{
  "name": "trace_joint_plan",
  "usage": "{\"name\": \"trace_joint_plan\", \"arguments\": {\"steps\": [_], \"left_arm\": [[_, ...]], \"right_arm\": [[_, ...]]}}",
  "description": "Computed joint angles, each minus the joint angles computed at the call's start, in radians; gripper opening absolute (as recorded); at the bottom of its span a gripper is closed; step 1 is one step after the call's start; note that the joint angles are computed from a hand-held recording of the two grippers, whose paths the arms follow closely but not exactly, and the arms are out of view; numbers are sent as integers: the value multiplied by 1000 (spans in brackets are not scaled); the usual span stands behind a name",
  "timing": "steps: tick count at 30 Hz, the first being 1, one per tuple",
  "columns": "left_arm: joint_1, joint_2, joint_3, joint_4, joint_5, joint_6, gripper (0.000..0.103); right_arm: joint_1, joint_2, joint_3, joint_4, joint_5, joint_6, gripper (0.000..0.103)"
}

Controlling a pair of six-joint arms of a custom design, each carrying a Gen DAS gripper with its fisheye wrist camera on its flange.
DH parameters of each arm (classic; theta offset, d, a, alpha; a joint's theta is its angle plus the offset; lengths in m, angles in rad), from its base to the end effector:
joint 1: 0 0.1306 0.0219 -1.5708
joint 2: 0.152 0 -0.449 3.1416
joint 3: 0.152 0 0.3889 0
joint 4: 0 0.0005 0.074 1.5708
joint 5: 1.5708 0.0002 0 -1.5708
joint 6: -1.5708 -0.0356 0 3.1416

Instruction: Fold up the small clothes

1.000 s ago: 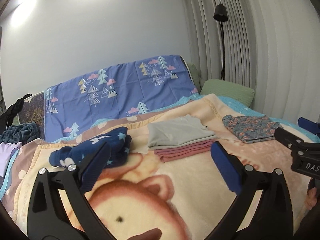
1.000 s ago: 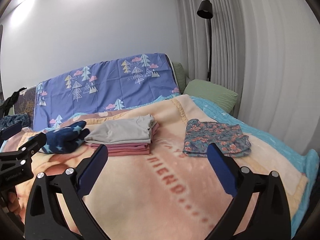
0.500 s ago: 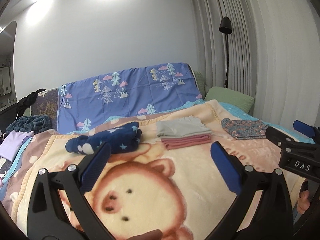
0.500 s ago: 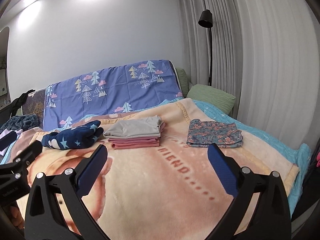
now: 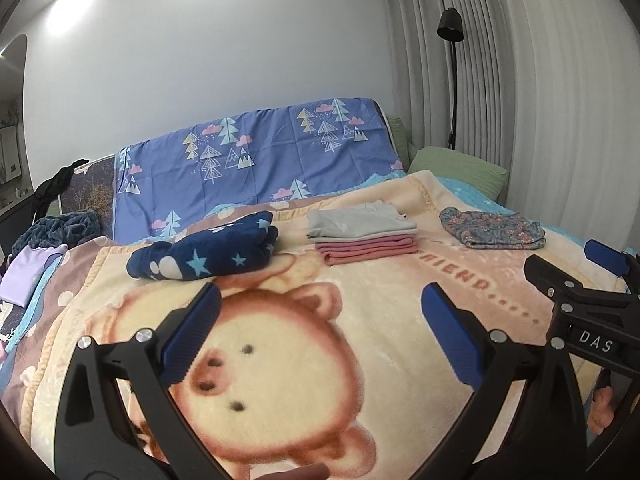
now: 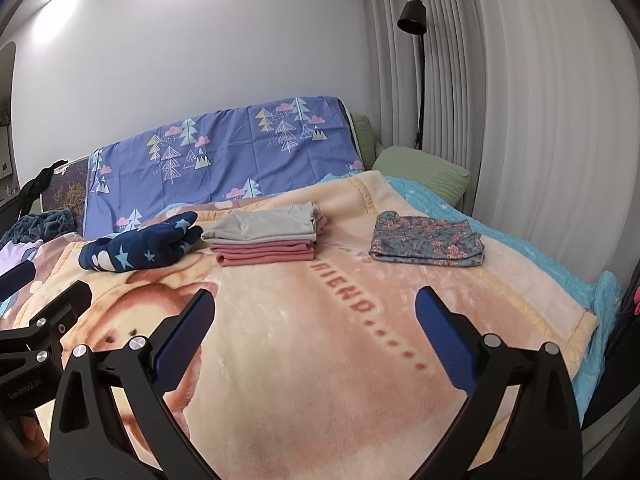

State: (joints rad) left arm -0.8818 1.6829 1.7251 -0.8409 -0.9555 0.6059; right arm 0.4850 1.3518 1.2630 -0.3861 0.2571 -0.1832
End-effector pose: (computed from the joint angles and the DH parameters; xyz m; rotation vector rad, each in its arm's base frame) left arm 0.3994 -0.4399 0.5126 -0.1390 1.9983 0.2073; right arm 0.4252 0.2133 0.4943 -0.1465 2.0272 0.1580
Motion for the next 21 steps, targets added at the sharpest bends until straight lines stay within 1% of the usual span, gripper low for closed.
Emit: {"name": "trace_joint_plan", "arguments": {"steps": [7, 15, 21], "left_arm": [[18, 17, 16, -44, 41, 39, 101], [35, 29, 28, -64, 94, 49, 101], [49, 35, 36, -86, 136, 72, 101]], "right_arm": [[-3, 26, 11, -12, -11, 0, 101], [-3, 46, 29, -24, -5, 2, 101], [-3, 55, 37, -31, 0, 1, 101]]}}
